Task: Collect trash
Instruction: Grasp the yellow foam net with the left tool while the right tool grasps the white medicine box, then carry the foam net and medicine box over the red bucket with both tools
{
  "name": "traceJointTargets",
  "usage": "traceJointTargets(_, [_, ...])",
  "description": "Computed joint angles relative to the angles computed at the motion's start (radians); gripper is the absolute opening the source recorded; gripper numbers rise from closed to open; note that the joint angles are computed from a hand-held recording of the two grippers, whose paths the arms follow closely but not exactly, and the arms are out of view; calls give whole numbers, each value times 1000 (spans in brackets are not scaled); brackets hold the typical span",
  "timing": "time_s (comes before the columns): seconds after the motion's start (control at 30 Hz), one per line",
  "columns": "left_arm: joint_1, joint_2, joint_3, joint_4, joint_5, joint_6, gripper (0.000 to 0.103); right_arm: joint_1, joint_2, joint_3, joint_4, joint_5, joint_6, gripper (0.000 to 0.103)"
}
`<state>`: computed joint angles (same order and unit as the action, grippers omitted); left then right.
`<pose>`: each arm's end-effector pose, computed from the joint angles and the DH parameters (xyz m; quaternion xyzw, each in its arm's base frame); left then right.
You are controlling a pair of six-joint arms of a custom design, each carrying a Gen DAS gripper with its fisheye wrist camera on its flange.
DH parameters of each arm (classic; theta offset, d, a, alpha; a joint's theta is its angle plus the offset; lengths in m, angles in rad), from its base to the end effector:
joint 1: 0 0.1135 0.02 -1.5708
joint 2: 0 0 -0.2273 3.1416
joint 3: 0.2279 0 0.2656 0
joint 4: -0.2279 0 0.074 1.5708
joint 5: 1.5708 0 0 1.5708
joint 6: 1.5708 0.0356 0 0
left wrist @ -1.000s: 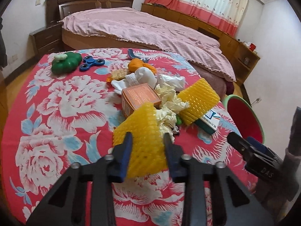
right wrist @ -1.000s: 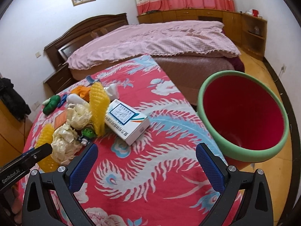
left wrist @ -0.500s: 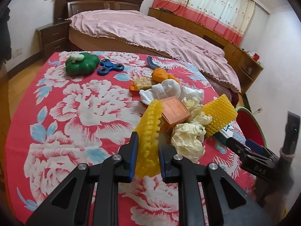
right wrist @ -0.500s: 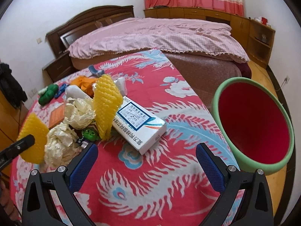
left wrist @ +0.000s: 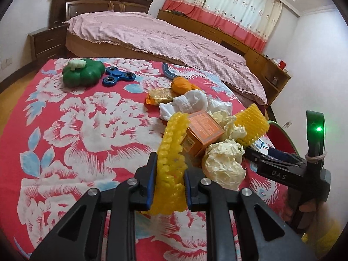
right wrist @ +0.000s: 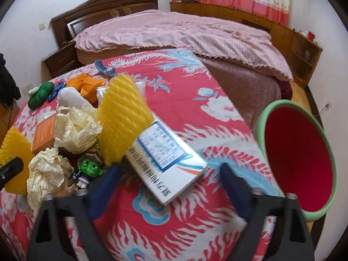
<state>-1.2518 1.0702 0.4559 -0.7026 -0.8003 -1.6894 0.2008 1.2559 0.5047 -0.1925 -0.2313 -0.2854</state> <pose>0.0813 -0.1646 0.1172 -0.2464 0.8811 -0.0774 0.3961 0.2369 0.0565 0.1089 -0.2620 0.9085 0.0967 0.3107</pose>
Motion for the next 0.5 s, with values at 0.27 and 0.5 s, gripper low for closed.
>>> traceJointTargets(0.27, [-17, 14, 15, -23, -4, -47, 20, -37, -87, -50, -33, -53, -8, 69])
traceJointTargets(0.5, [-66, 53, 97, -137, -42, -141, 19, -137, -280, -114, -153, -119, -46, 69])
